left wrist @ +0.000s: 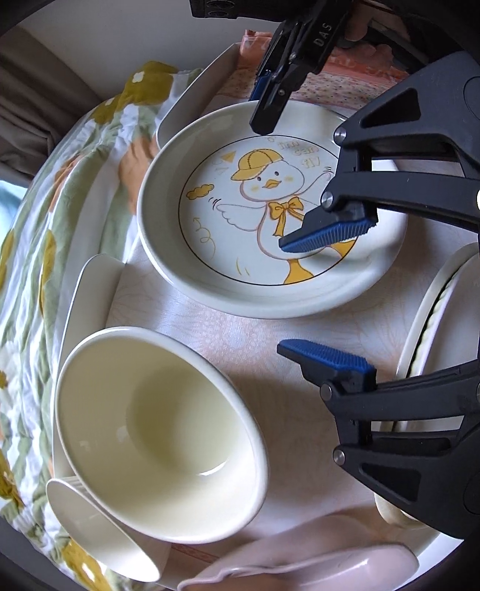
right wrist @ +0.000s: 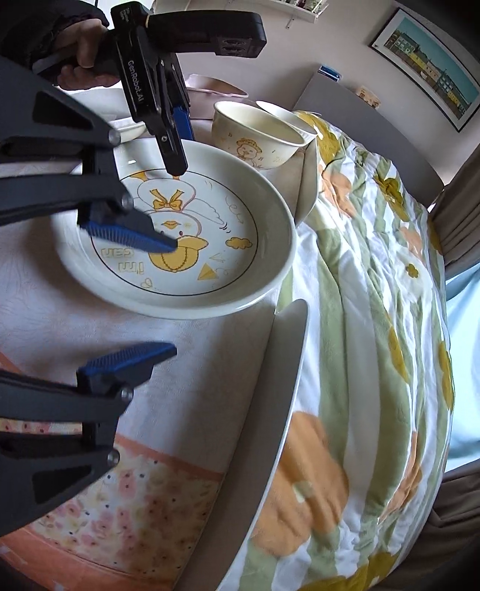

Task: Organize plates and bowls
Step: 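Grasp the rim of the duck-in-yellow-hat plate with both grippers, then carry the duck-in-hat plate with both grippers over the plate stack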

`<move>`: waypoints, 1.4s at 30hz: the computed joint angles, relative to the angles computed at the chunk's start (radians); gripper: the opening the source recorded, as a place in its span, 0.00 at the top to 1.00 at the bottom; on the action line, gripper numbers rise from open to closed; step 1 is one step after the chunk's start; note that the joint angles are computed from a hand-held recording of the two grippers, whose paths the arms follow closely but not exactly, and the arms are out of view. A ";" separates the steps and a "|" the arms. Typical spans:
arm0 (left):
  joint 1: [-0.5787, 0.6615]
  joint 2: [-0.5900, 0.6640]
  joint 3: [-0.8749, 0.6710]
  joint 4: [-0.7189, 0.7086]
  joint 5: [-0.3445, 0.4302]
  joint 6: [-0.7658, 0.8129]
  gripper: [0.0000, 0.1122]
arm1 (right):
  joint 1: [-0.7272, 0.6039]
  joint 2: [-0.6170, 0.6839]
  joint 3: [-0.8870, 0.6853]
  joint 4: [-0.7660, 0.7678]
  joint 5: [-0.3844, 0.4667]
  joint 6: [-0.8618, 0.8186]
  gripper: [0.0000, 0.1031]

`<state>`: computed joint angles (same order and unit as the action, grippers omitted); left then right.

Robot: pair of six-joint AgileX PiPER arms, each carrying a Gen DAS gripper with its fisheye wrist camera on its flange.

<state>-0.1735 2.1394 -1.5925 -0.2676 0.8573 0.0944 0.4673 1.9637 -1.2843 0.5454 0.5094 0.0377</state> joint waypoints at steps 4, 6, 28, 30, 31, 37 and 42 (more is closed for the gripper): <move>-0.006 -0.001 0.007 -0.012 -0.002 0.019 0.79 | -0.003 0.007 -0.005 0.010 0.005 -0.021 0.84; -0.005 -0.002 0.007 -0.012 -0.001 0.011 0.79 | -0.001 0.010 -0.004 -0.008 0.007 -0.003 0.87; -0.023 -0.190 0.084 0.023 -0.020 0.025 0.80 | 0.053 -0.134 0.040 -0.225 -0.011 0.225 0.88; -0.003 -0.241 0.112 -0.004 -0.013 0.068 0.80 | 0.084 -0.168 0.030 -0.315 0.006 0.330 0.88; 0.008 -0.263 0.119 -0.017 -0.004 0.091 0.80 | 0.103 -0.185 0.022 -0.362 0.022 0.390 0.88; 0.128 -0.403 0.197 -0.141 0.053 0.309 0.80 | 0.269 -0.255 -0.027 -0.660 0.111 0.792 0.88; 0.274 -0.491 0.275 -0.232 0.139 0.544 0.80 | 0.461 -0.245 -0.079 -0.904 0.200 1.186 0.88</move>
